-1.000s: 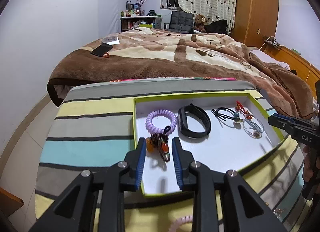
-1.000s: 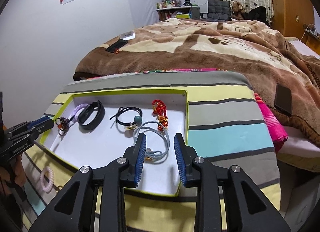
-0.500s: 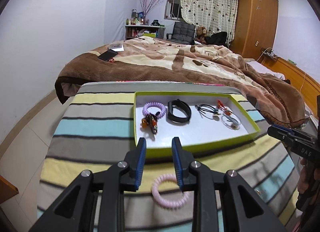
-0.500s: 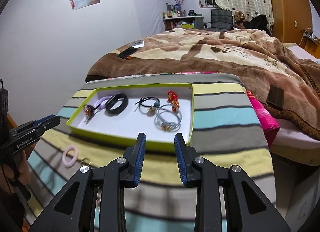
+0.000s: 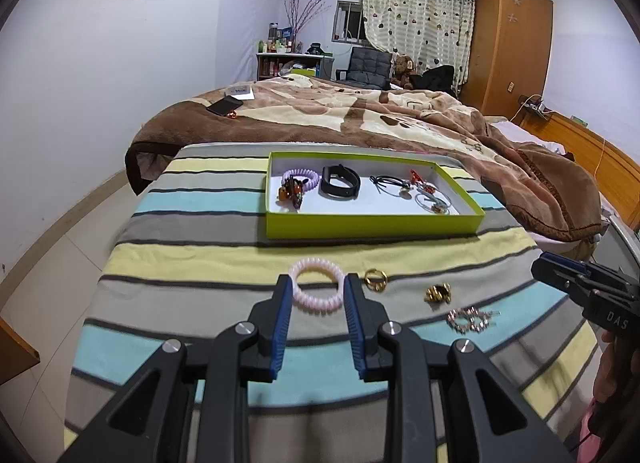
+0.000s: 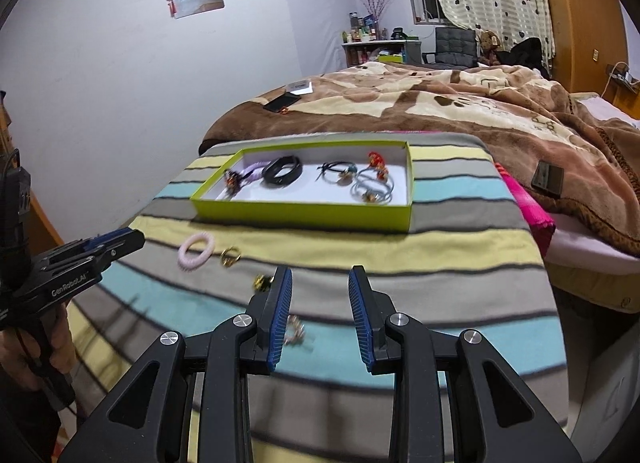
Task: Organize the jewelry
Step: 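Move both tools back toward the remaining jewelry on the bedspread, then grasp the rhinestone hair clip with the right tool while the left grasps the pink coil tie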
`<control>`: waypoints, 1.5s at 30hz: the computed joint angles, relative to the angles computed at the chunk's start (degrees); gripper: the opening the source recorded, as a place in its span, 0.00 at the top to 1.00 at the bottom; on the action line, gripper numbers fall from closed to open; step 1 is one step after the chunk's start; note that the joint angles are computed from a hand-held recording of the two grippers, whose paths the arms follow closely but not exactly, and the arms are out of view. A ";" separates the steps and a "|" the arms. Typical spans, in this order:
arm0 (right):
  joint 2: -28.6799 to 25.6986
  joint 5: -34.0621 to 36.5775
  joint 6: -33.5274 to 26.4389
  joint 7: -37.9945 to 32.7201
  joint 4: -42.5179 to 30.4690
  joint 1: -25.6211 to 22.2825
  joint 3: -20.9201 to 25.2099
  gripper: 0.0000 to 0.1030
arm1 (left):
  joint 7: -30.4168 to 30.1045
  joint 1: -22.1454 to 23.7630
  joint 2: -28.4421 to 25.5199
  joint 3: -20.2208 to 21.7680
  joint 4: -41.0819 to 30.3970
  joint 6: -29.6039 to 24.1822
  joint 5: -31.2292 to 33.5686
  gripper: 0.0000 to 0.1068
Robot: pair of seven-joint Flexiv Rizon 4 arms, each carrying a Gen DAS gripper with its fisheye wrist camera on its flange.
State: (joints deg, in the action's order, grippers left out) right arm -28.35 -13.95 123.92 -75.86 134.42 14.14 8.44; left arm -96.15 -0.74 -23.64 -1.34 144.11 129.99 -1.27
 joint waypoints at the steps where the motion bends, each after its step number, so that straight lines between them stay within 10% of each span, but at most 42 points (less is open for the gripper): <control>1: 0.17 0.25 0.22 -0.23 0.46 0.18 -0.05 0.70 | 0.00 -0.24 0.03 0.12 0.41 0.48 -0.01 0.74; 45: -2.44 -8.31 -4.21 -2.15 0.43 -2.17 1.94 0.60 | 0.56 1.32 -1.16 -0.67 0.14 -1.76 1.95 0.67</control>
State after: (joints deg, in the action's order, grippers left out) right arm -30.79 -22.26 119.71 -78.01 134.85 11.97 10.37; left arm -95.59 0.58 -24.81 -2.01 144.25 128.23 0.68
